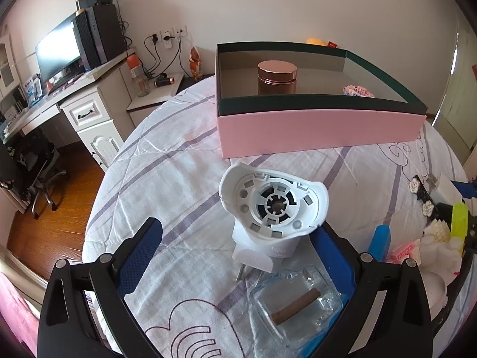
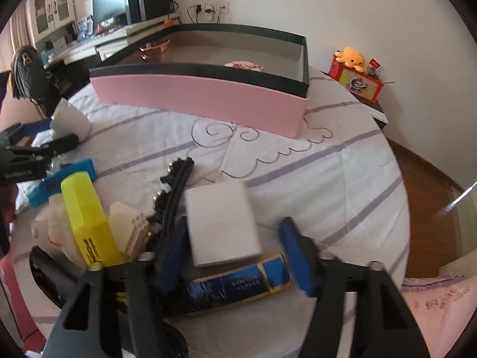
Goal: Organize rigid objects
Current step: 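Grasp the white plug-in device with the left tool while the right tool grasps the white charger, then lower the white device and charger into the pink box and open both tools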
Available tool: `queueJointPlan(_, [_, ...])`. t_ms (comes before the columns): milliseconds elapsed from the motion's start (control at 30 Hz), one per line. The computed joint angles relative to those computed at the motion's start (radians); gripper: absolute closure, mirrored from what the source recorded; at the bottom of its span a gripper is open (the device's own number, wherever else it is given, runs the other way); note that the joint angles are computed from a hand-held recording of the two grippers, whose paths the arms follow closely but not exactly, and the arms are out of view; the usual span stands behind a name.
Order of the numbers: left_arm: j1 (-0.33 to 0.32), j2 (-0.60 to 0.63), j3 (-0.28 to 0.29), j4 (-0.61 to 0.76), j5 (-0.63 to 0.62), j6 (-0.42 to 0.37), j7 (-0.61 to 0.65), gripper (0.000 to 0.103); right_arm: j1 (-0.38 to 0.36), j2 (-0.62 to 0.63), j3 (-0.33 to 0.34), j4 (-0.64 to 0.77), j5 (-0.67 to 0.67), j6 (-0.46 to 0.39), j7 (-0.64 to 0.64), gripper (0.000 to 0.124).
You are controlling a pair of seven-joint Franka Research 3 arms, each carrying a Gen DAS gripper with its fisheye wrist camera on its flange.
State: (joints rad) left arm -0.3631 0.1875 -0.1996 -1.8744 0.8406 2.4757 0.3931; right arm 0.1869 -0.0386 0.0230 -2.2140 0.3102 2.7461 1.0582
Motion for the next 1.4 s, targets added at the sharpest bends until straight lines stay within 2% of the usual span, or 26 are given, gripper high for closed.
queueJointPlan(133, [0.000,0.011,0.002,0.014,-0.002,0.003,0.011,0.003,0.001,0.025,-0.003,0.031,0.055,-0.007,-0.046,0.083])
queueJointPlan(200, [0.003,0.016,0.003,0.018,-0.012,0.013,0.019,0.006,0.000,0.038,-0.003,0.042,0.077,-0.002,-0.058,0.083])
queueJointPlan(300, [0.011,0.024,0.003,0.019,-0.038,0.049,0.048,0.026,-0.003,0.047,-0.002,0.052,0.140,-0.003,-0.100,0.083])
queueJointPlan(367, [0.020,0.027,0.002,0.013,-0.071,0.079,0.078,0.044,-0.003,0.049,0.000,0.054,0.159,0.001,-0.109,0.083])
queueJointPlan(433, [0.017,0.022,0.009,0.007,-0.065,0.098,0.068,0.052,-0.004,0.053,0.001,0.057,0.190,0.004,-0.127,0.083])
queueJointPlan(600, [0.016,0.010,0.017,-0.008,-0.053,0.120,0.049,0.052,-0.004,0.055,0.004,0.056,0.228,0.016,-0.149,0.083])
queueJointPlan(833, [0.012,-0.022,0.014,-0.019,-0.003,0.098,0.013,0.052,-0.003,0.046,0.005,0.053,0.278,0.015,-0.186,0.083])
queueJointPlan(1400, [0.021,-0.090,-0.021,-0.028,0.063,0.102,-0.019,0.052,0.026,-0.001,0.005,0.062,0.419,0.040,-0.295,0.083])
